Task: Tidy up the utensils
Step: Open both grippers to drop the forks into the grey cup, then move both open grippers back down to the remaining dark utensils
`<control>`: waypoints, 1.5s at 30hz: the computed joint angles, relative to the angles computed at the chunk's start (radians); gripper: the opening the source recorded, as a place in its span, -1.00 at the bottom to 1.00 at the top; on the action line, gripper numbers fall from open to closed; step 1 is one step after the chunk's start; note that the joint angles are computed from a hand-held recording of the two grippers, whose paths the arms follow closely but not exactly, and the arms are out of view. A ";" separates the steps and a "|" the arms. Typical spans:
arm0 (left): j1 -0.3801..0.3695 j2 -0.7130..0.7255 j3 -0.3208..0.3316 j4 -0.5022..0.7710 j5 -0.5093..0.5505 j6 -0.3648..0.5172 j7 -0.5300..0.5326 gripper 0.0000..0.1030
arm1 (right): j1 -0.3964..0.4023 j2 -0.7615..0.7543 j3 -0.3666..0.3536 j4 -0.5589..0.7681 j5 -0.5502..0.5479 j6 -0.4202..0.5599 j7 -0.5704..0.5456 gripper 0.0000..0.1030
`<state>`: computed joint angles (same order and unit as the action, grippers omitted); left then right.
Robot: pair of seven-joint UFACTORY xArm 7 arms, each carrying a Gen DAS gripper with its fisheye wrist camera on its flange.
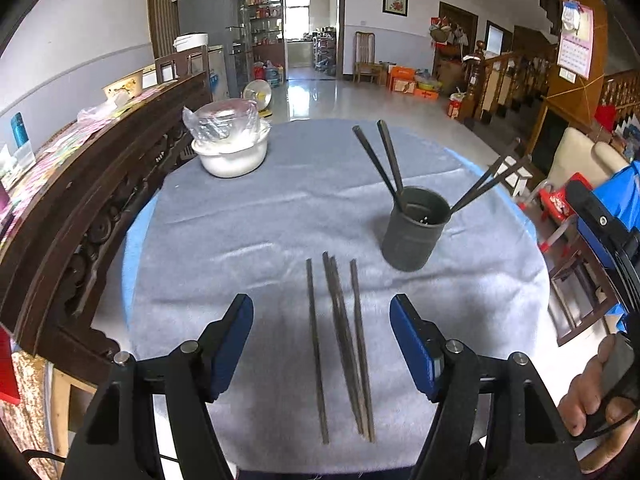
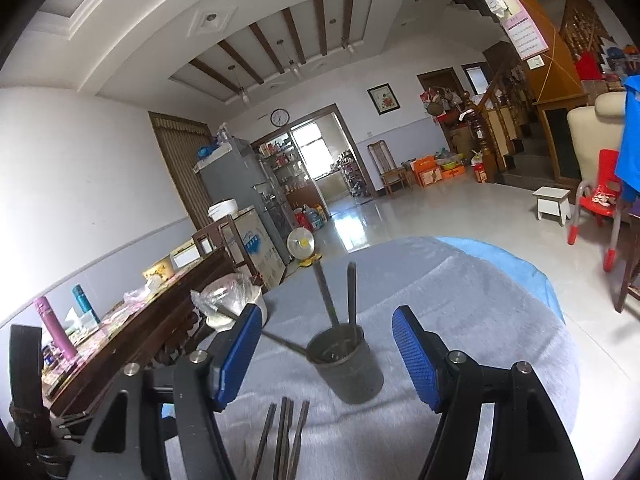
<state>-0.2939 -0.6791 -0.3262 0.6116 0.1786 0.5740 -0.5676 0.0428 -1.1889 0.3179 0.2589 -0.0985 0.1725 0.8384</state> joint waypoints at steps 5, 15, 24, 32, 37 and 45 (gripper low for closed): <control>-0.006 -0.049 -0.003 -0.014 0.004 0.055 0.005 0.42 | 0.051 -0.039 0.016 -0.015 0.013 0.064 0.028 0.40; -0.008 -0.157 0.015 -0.067 -0.011 0.131 0.021 0.43 | 0.146 -0.048 0.036 -0.022 0.020 0.133 0.080 0.40; -0.019 -0.262 0.021 -0.113 -0.036 0.177 0.048 0.43 | 0.184 -0.037 0.061 0.017 0.007 0.170 0.113 0.40; -0.044 -0.263 0.007 -0.143 -0.062 0.196 0.059 0.44 | 0.215 -0.013 0.055 0.019 0.005 0.154 0.116 0.40; -0.048 -0.243 0.007 -0.152 -0.069 0.211 0.051 0.44 | 0.253 -0.017 0.018 -0.015 0.023 0.124 0.102 0.37; -0.021 -0.223 0.041 -0.182 -0.071 0.203 0.033 0.44 | 0.311 0.030 -0.060 -0.053 0.064 0.114 0.051 -0.24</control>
